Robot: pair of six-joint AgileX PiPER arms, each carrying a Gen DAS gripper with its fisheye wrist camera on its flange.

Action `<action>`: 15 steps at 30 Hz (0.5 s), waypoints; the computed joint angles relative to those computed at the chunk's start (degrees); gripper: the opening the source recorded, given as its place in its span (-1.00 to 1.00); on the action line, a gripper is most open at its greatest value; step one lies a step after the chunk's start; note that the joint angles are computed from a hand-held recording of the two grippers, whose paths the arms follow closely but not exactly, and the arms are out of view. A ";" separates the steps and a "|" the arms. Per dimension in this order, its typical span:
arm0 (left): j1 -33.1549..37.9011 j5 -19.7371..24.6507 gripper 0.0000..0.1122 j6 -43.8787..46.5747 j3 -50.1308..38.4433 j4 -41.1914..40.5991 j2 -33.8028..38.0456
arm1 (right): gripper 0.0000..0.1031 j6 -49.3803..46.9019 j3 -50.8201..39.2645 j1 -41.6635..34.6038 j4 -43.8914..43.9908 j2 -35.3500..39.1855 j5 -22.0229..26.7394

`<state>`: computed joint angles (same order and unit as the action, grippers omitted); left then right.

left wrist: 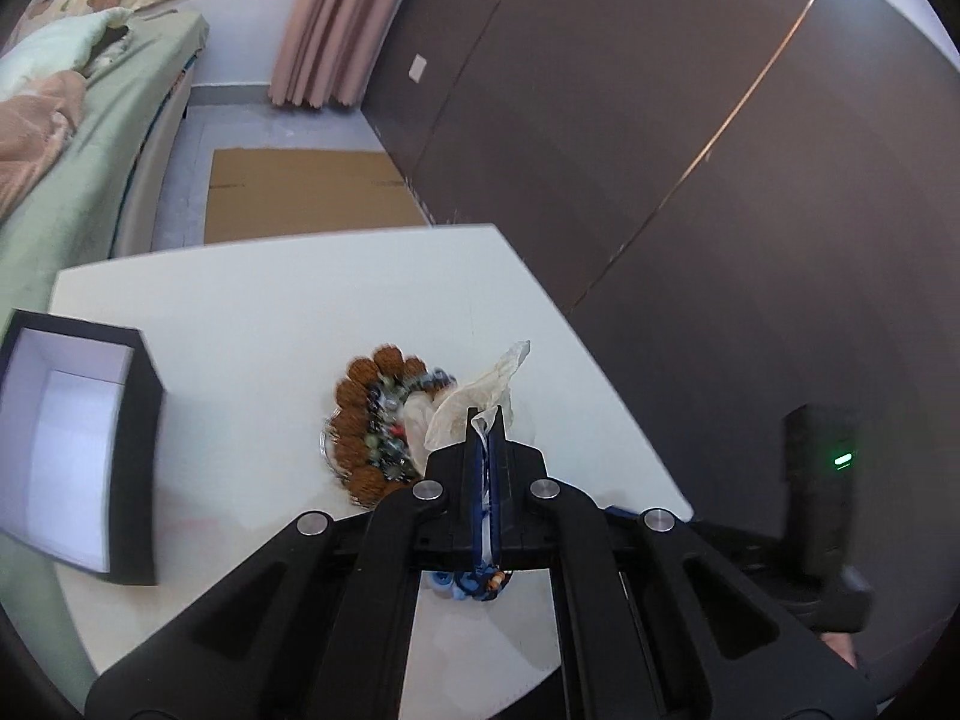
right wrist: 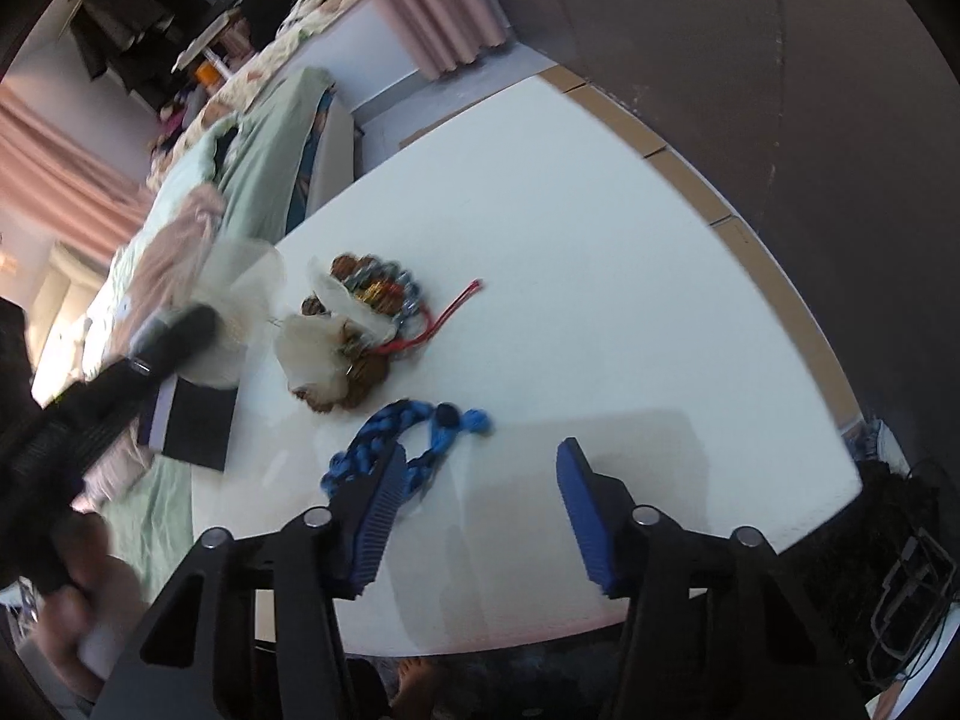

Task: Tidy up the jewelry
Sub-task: 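Reach the left gripper to the blue braided bracelet and grasp it, then carry the blue bracelet with the left gripper into the black box and release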

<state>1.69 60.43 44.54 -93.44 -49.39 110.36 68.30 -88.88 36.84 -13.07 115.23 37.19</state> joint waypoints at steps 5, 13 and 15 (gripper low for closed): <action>3.29 2.15 -0.95 0.60 -1.09 -1.76 -1.35 | -0.06 -2.62 -10.76 1.55 -1.50 6.31 8.39; 9.65 5.05 -0.95 -0.47 -4.79 -2.66 -2.11 | -0.06 -9.60 -27.80 1.37 -2.48 16.15 21.45; 11.66 6.20 -0.95 -0.76 -6.44 -3.01 -1.70 | -0.18 -12.56 -34.27 1.20 -1.72 19.76 25.42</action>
<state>13.35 66.63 43.79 -99.88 -52.40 108.66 55.74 -123.15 38.04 -14.79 134.99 62.60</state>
